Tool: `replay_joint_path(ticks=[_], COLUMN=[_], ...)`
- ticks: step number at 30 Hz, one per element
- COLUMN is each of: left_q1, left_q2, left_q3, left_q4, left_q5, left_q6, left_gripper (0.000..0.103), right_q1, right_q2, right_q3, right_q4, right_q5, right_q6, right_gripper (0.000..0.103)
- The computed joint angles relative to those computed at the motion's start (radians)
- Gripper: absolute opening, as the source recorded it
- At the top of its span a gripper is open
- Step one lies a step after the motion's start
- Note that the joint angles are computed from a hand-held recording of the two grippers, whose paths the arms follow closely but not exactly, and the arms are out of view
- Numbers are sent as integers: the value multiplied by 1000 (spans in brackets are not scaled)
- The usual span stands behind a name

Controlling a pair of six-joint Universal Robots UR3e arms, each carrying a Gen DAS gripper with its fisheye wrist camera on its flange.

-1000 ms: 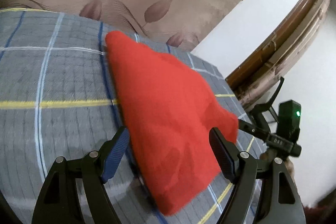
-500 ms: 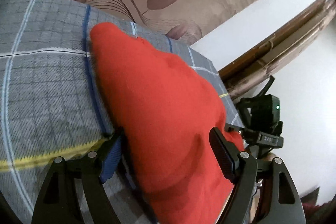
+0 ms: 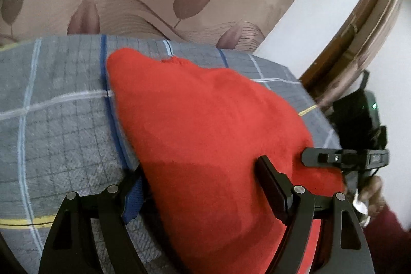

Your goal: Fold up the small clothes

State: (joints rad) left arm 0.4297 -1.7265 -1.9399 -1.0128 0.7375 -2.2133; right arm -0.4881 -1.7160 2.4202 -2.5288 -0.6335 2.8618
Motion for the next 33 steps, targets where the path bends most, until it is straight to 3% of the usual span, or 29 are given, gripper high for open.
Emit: replay_joint_path(ticks=[3,10,17,25,33], left_q1=[-20,-54,-62,-90,-94], left_q2=[27,57,63,52,39], left_q3=[-50,-123,-146,-170,-175], left_q4=[126,313,371,468,503], left_q5=[33,89,103,132,144], left_q6=[-52,-103,-112,-145,-179], left_gripper=[79,81,82,86,94], right_q1=[15,1,13,4,2], right_q2=[86,93,119,133,129], right_q3=[-30,-6,-8,0,22], right_q4=[-117,-156,-198,-218,-256], right_q5=[-2,4,-1,-2,-6], right_q6=[65,26,22,20,15], right_gripper=[73,73,70,47,47])
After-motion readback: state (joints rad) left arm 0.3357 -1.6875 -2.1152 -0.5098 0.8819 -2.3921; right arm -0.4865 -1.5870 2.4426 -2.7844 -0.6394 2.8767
